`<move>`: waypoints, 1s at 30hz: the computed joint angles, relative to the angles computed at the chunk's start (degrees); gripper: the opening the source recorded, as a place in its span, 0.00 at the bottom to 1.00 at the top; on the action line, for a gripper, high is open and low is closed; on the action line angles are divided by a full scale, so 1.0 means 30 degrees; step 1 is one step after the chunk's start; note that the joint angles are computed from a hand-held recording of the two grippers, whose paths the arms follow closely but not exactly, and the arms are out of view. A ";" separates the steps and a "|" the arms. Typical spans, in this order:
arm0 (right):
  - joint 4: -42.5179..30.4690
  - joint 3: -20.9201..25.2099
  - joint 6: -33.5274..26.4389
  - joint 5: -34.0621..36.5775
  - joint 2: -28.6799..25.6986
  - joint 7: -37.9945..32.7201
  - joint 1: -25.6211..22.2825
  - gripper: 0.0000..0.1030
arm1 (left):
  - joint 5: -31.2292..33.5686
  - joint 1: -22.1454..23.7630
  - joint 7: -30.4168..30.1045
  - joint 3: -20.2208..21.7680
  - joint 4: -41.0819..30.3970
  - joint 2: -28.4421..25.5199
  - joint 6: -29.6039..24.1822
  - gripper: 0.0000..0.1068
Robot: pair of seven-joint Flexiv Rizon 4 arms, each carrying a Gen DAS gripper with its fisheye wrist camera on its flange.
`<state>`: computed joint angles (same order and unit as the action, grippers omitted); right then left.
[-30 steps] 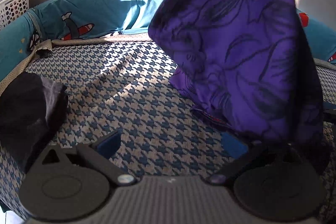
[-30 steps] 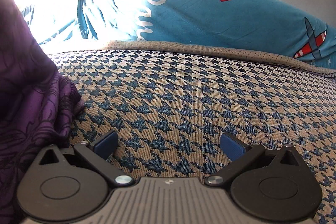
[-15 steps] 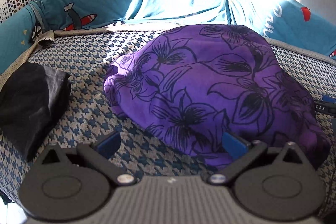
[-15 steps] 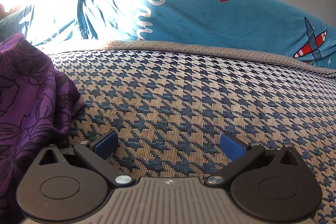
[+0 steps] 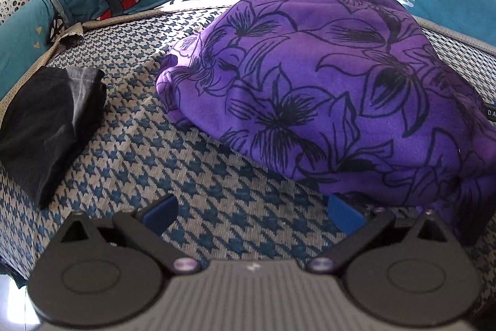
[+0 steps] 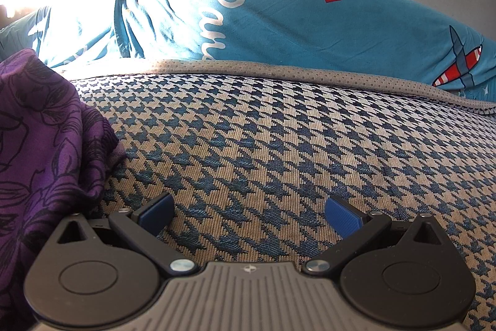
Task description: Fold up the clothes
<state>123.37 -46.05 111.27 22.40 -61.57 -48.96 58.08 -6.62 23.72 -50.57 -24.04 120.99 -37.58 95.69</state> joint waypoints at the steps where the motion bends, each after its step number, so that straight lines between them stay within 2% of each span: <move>1: -0.0005 0.0007 0.0018 0.0007 -0.0003 0.0001 -0.0011 1.00 | 0.0001 -0.0065 -0.0005 0.0049 -0.0041 -0.0049 -0.0006 0.96; 10: 0.0071 -0.0215 -0.0560 0.0027 0.0101 0.0321 0.0307 1.00 | -0.0175 -0.0442 -0.0032 0.0174 -0.0302 -0.0275 -0.0242 0.96; 15: 0.0721 -0.1110 -0.2206 -0.0234 0.0218 0.2028 0.1897 1.00 | -0.0109 -0.0681 -0.0013 0.0412 -0.0278 -0.0298 -0.0084 0.96; 22: 0.1716 -0.1302 -0.3519 -0.2195 0.1868 0.3251 0.2436 1.00 | 0.0161 -0.0721 -0.0133 0.0505 -0.0208 -0.0354 0.0312 0.96; 30: 0.3196 -0.2476 -0.7817 -0.4807 0.5399 0.4658 0.4247 1.00 | 0.0645 -0.0118 -0.0435 0.0044 0.0129 -0.0313 0.0584 0.96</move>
